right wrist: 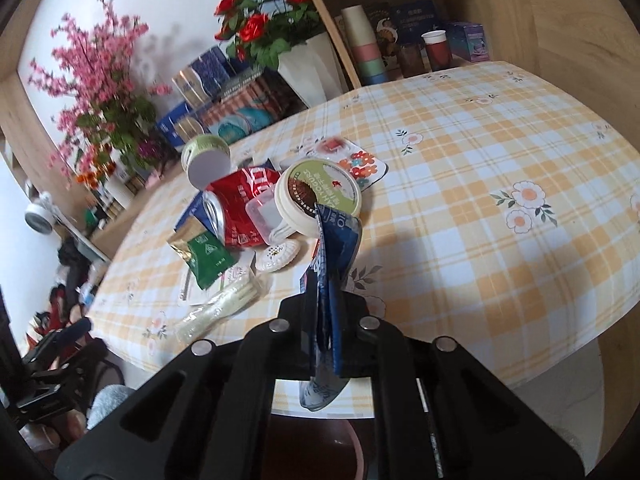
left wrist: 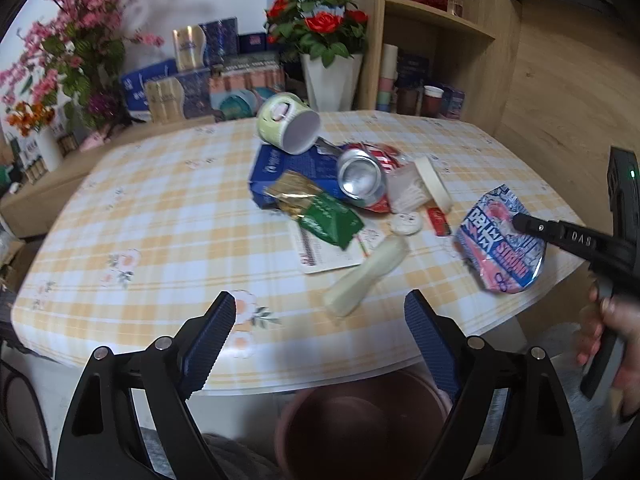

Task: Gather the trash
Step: 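Grasp the green-and-gold tea packet with the left tool while the right tool holds the can, then release the tea packet over the brown bin with the left tool while the right holds the can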

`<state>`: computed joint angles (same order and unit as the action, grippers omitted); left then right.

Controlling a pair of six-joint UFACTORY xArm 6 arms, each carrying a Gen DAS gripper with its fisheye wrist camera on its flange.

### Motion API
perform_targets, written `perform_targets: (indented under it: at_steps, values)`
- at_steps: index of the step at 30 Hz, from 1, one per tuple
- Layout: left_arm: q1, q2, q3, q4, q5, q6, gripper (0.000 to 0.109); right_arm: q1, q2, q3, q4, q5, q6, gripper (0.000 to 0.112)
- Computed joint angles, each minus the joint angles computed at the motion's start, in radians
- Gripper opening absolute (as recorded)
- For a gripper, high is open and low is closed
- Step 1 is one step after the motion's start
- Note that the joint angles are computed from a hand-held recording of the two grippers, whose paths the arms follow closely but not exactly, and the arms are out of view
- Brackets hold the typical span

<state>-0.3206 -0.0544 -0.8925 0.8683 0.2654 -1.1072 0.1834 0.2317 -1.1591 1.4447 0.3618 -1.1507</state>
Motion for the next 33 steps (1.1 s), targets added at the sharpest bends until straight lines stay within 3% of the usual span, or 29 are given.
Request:
perform_targets:
  at_steps: [4,9,11,13,16,21,24,28,29,30,31,33]
  values:
    - [0.003,0.068,-0.057,-0.231,-0.035,0.156,0.08,-0.015,-0.009,0.021,0.21,0.018,-0.192,0.009]
    - [0.031,0.143,-0.148,-0.302,-0.025,0.191,0.073,-0.021,-0.002,0.027,0.487,0.024,-0.479,0.009]
    - [0.046,0.186,-0.187,-0.433,-0.036,0.283,0.067,-0.028,0.003,0.032,0.565,0.051,-0.563,0.009]
    - [0.058,0.222,-0.221,-0.536,-0.045,0.351,0.064,-0.032,0.014,0.029,0.577,0.075,-0.577,0.009]
    - [0.078,0.284,-0.283,-0.589,-0.04,0.352,0.061,-0.036,0.026,0.023,0.575,0.094,-0.594,0.009]
    - [0.09,0.389,-0.383,-0.781,-0.036,0.425,0.06,-0.047,0.049,0.005,0.554,0.119,-0.582,0.009]
    - [0.082,0.444,-0.438,-0.971,-0.035,0.574,0.06,-0.05,0.057,0.001,0.539,0.127,-0.571,0.009]
    - [0.086,0.504,-0.499,-0.954,-0.021,0.576,0.06,-0.053,0.065,-0.005,0.528,0.132,-0.565,0.009]
    - [0.087,0.51,-0.501,-0.963,-0.025,0.583,0.054,-0.054,0.065,-0.004,0.528,0.132,-0.565,0.009]
    - [0.09,0.515,-0.504,-0.942,-0.023,0.564,0.037,-0.054,0.066,-0.005,0.528,0.131,-0.566,0.009]
    - [0.093,0.515,-0.504,-0.912,-0.022,0.537,0.037,-0.055,0.067,-0.006,0.526,0.132,-0.565,0.009]
    - [0.094,0.5,-0.483,-0.854,-0.047,0.49,0.013,-0.057,0.065,-0.003,0.531,0.132,-0.572,0.009]
